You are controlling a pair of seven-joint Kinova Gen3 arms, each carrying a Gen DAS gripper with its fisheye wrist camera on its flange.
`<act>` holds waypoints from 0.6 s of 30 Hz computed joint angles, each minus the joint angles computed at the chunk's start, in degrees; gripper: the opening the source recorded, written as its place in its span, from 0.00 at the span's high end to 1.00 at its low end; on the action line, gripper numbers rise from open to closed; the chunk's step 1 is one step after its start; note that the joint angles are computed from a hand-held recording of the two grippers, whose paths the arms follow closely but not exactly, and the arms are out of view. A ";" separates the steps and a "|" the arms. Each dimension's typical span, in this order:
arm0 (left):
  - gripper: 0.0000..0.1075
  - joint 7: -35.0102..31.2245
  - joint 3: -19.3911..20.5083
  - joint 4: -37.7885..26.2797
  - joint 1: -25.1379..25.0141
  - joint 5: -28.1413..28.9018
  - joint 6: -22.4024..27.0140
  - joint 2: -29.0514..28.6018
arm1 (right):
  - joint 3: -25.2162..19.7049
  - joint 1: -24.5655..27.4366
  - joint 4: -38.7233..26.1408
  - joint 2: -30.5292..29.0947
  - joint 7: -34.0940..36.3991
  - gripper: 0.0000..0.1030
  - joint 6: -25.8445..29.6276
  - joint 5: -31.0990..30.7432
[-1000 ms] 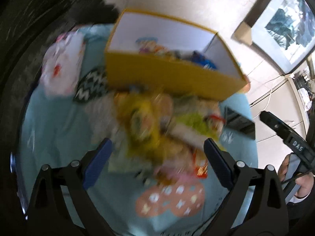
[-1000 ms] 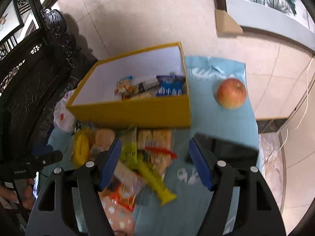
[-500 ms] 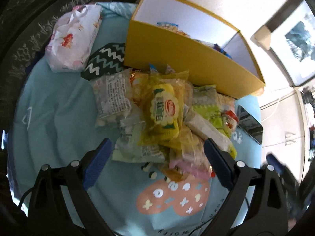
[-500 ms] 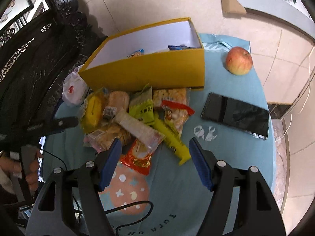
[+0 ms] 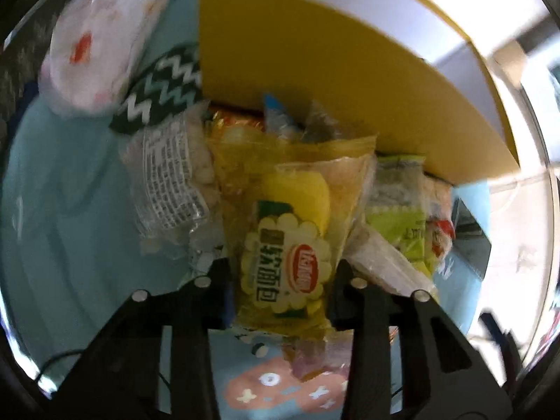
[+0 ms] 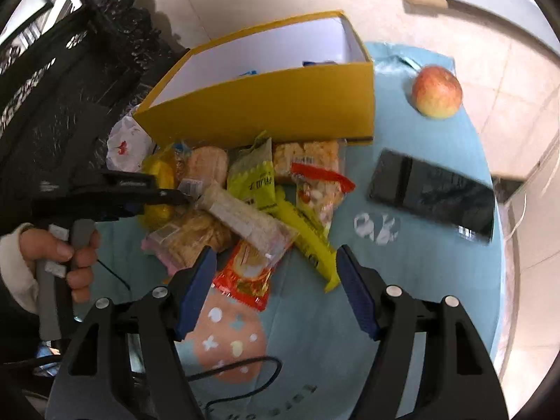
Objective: Organize snacks
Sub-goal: 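Grasp the yellow bread bag with the left gripper while the right grasps a clear snack stick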
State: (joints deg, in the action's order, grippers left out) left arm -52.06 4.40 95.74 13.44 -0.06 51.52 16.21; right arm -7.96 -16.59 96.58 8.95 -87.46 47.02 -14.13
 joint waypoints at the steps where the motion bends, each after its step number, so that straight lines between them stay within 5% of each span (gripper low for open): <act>1: 0.66 0.05 -0.90 0.10 2.02 -2.02 0.58 -0.74 | -0.27 -0.05 -0.56 0.73 1.24 0.31 0.35 0.09; 5: 0.66 -1.37 1.07 3.65 1.16 -1.59 -1.79 -3.95 | -1.92 0.21 -4.57 5.42 7.73 0.31 2.96 -1.95; 12: 0.66 -1.37 0.24 6.53 -0.98 -0.25 -1.71 -5.79 | -2.83 -2.33 -12.94 13.77 9.10 0.31 6.58 1.60; 17: 0.66 -2.19 0.61 6.55 -1.61 0.75 -1.99 -5.71 | 1.04 -10.06 -14.46 16.25 7.61 0.46 7.13 10.21; 18: 0.66 -2.07 0.72 6.39 -1.47 0.88 -1.74 -5.60 | 0.41 -10.22 -14.24 16.12 8.00 0.59 6.70 10.89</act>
